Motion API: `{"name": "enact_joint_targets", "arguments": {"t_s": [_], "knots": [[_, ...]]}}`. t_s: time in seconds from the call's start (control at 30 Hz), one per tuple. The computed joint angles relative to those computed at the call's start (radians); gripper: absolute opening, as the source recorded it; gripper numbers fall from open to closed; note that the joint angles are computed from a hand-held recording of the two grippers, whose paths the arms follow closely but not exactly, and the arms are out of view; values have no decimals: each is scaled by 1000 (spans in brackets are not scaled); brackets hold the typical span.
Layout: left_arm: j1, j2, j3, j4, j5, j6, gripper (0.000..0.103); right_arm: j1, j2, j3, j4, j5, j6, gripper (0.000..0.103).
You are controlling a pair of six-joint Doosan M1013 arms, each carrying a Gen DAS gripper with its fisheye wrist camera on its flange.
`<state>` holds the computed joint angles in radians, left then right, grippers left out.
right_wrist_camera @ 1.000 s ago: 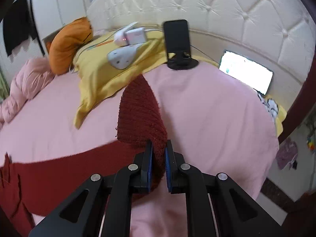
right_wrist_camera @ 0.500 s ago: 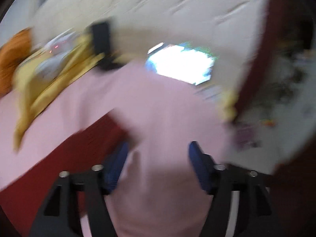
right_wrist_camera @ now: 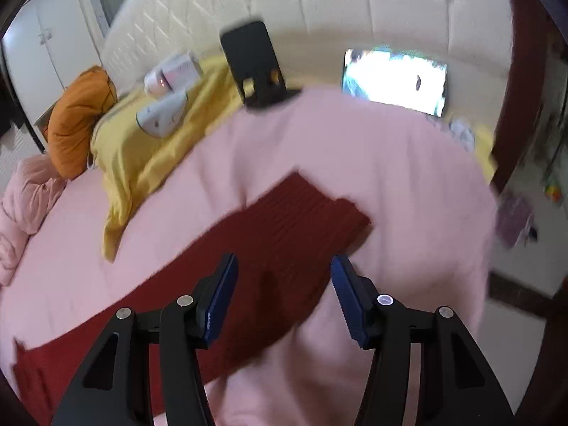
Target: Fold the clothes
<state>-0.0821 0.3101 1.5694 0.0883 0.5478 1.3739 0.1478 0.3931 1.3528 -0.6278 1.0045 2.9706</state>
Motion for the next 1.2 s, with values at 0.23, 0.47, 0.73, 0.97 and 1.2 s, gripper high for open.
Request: {"name": "enact_joint_targets", "arguments": {"t_s": [0.23,0.47,0.73,0.97,1.2], "knots": [[4,-2,5,-10,-6,14,103,62,88,-153,-134,395,43,57],[2,-5,12,-8,-22,12,103,154,62,-195,-16,49,-179,57],[5,-8,17,-41,-40,50,103,291,180,-364,384,-74,-579,59],[8,-11,25,-70,-58,89,103,407,320,-468,238,65,-587,59],[-1,-7,8,-32,-26,70,103,438,331,-463,118,87,-515,66]]}}
